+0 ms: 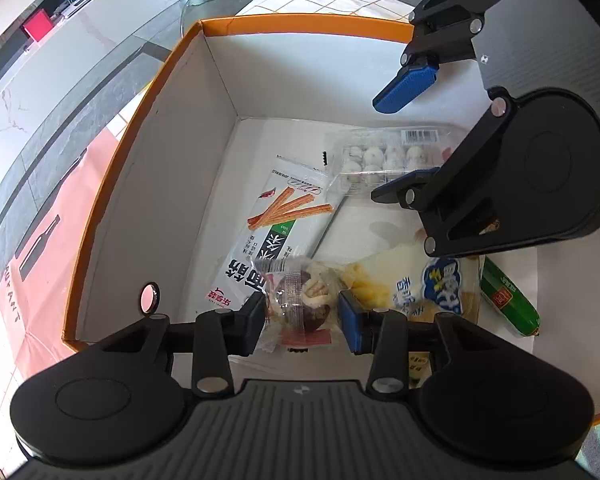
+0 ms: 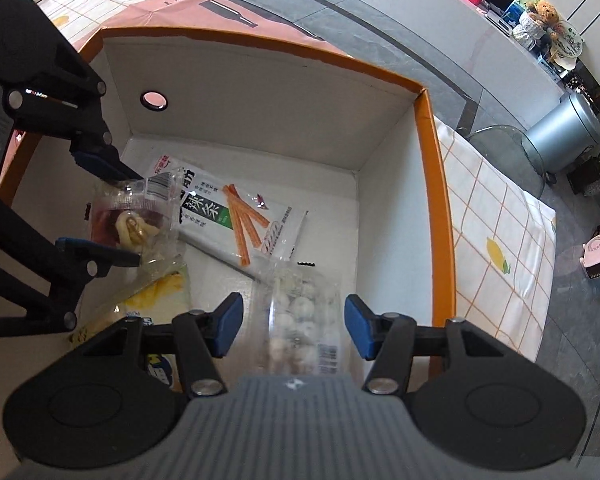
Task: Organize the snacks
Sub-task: 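Carry the cookie packet and ball bag over the orange box with both tools, then open both tools to drop the packets into the box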
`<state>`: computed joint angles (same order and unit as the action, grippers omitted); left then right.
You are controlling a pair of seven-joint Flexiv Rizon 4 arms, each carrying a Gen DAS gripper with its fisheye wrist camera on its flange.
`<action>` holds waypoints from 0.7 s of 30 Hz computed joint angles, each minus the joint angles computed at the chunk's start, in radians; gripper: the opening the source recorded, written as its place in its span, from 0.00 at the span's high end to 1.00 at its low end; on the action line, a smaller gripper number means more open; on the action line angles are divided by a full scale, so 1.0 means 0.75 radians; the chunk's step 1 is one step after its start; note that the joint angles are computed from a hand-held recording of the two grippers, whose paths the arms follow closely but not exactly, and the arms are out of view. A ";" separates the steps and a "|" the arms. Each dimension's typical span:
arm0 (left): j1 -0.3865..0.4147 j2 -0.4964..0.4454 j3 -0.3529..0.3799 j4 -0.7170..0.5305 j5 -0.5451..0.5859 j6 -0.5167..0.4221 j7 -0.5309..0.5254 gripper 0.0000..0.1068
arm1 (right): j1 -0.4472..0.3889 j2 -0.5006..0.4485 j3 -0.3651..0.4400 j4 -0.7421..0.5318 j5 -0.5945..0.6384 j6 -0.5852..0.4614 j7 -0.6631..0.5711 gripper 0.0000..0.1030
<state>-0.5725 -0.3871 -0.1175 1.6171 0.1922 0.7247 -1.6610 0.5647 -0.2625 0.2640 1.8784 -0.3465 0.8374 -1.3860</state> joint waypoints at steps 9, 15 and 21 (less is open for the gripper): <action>-0.005 0.056 -0.002 0.030 0.013 0.015 -0.035 0.36 | 0.004 0.024 0.010 -0.021 0.029 -0.045 0.021 0.44; -0.006 0.142 -0.011 0.087 0.034 0.055 -0.063 0.36 | 0.011 0.079 0.015 -0.006 0.019 -0.064 0.071 0.43; -0.004 0.258 -0.026 0.165 0.076 0.103 -0.138 0.36 | 0.023 0.156 0.029 0.020 -0.009 -0.091 0.165 0.40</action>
